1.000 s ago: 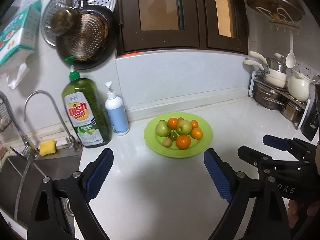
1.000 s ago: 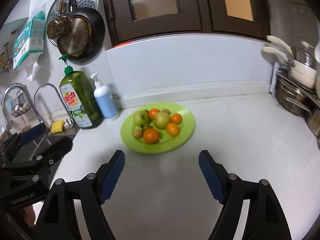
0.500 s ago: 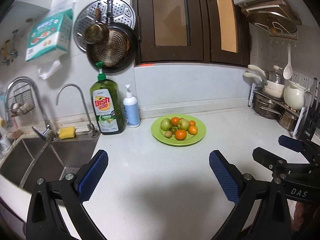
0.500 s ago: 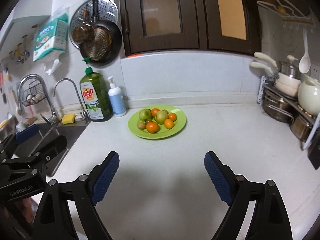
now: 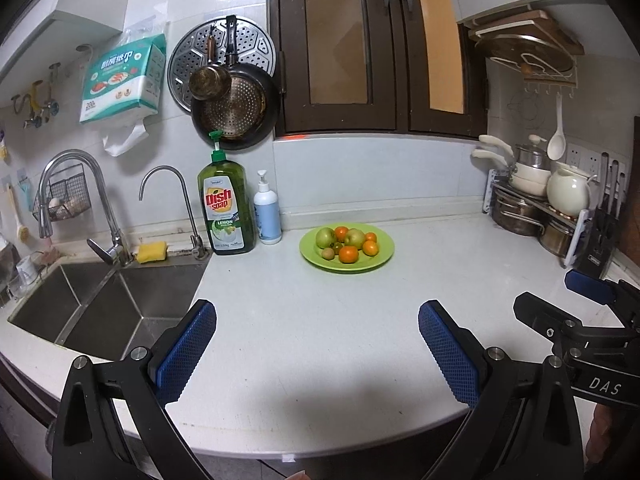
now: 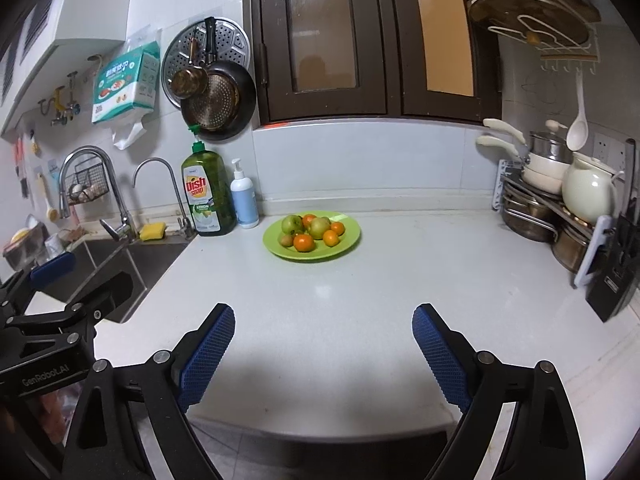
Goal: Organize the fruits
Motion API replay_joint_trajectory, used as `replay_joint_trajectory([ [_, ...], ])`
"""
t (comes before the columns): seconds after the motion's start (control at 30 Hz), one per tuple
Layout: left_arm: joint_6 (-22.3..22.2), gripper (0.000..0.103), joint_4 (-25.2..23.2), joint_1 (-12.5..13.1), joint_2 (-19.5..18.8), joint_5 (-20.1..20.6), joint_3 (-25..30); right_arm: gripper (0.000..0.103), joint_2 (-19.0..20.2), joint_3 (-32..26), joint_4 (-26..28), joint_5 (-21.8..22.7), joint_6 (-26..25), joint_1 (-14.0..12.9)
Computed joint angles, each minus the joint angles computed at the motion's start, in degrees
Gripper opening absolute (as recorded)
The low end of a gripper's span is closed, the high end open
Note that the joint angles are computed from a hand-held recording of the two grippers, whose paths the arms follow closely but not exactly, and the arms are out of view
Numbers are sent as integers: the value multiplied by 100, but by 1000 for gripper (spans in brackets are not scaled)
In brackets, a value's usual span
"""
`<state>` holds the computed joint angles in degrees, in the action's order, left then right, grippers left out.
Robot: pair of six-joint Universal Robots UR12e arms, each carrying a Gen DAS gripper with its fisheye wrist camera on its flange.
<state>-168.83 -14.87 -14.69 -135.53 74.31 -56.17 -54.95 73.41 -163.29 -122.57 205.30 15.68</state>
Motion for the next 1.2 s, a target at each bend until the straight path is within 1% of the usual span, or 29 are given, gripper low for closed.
replay_joint_trajectory([
  [0.17, 22, 103, 335, 10, 204, 25, -380, 92, -116, 207, -147, -128, -3, 86],
  [0.47, 83, 103, 601, 9, 405, 54, -733, 93, -249, 440, -316, -185, 30, 154],
  [0.77, 97, 103, 729, 6, 449, 46, -816, 93, -288, 500, -401, -221, 15, 171],
  [1.2, 110, 103, 678, -6, 455, 61, -815, 93, -307, 532, -428, -208, -7, 156],
])
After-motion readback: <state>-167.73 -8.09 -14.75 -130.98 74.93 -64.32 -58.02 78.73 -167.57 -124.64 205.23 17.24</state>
